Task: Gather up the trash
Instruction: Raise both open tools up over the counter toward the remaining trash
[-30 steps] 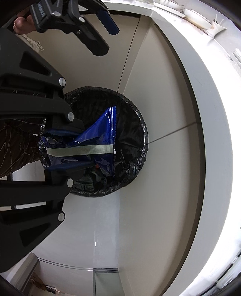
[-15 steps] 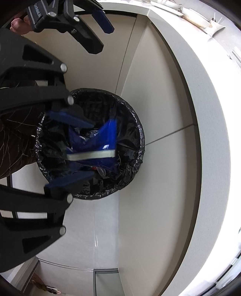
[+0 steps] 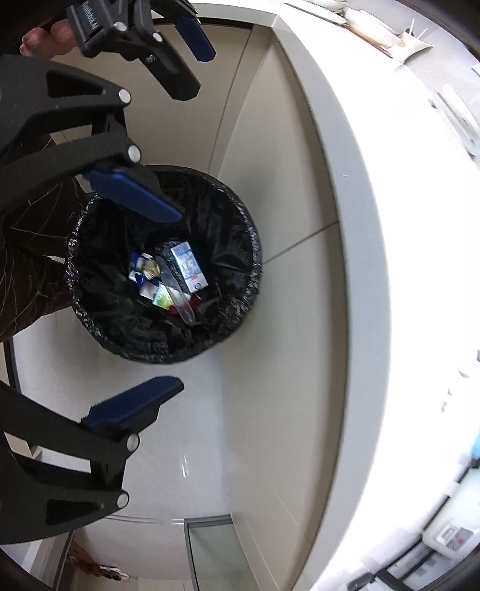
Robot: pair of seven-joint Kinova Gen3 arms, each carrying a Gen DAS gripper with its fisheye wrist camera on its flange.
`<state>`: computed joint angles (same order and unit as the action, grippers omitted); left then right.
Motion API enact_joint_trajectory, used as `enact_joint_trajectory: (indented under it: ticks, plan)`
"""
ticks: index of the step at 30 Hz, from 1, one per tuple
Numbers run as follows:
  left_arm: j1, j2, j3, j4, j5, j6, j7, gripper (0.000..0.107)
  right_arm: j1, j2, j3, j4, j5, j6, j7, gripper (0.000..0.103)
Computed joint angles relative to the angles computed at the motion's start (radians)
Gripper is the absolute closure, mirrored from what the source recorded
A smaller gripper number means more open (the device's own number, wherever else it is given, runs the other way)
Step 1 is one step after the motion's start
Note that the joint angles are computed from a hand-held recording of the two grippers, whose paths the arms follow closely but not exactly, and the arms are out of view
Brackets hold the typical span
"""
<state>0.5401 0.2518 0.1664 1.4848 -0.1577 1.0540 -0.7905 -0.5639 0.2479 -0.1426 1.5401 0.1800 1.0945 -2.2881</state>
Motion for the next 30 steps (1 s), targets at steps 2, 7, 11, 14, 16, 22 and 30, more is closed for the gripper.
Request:
enact_joint_trajectory:
  ticks: [2,7,11,14,16,22,30]
  plan:
    - [0.005,-0.006,0.000,-0.018,-0.009,0.014,0.006,0.011,-0.006,-0.021,0.006,-0.006,0.023,0.006,-0.018,0.015]
    - [0.019,-0.009,0.003,-0.079,-0.035,0.065,0.015,0.011,-0.004,-0.051,0.002,-0.032,0.061,0.028,-0.028,0.012]
    - [0.028,-0.008,0.001,-0.129,-0.056,0.102,0.020,0.011,-0.010,-0.075,-0.002,-0.061,0.109,0.044,-0.045,0.010]
    - [0.023,-0.003,-0.001,-0.167,-0.057,0.125,0.012,0.011,-0.002,-0.088,-0.004,-0.087,0.124,0.053,-0.044,0.010]
    - [0.019,0.001,-0.004,-0.193,-0.056,0.137,0.002,0.011,0.004,-0.092,-0.004,-0.105,0.129,0.056,-0.042,0.010]
    - [0.012,0.045,-0.017,-0.312,-0.060,0.184,-0.041,0.011,0.028,-0.079,0.004,-0.184,0.128,0.079,-0.015,0.010]
    - [-0.003,0.135,-0.048,-0.513,-0.045,0.251,-0.134,0.011,0.044,-0.019,0.033,-0.290,0.126,0.114,0.015,0.010]
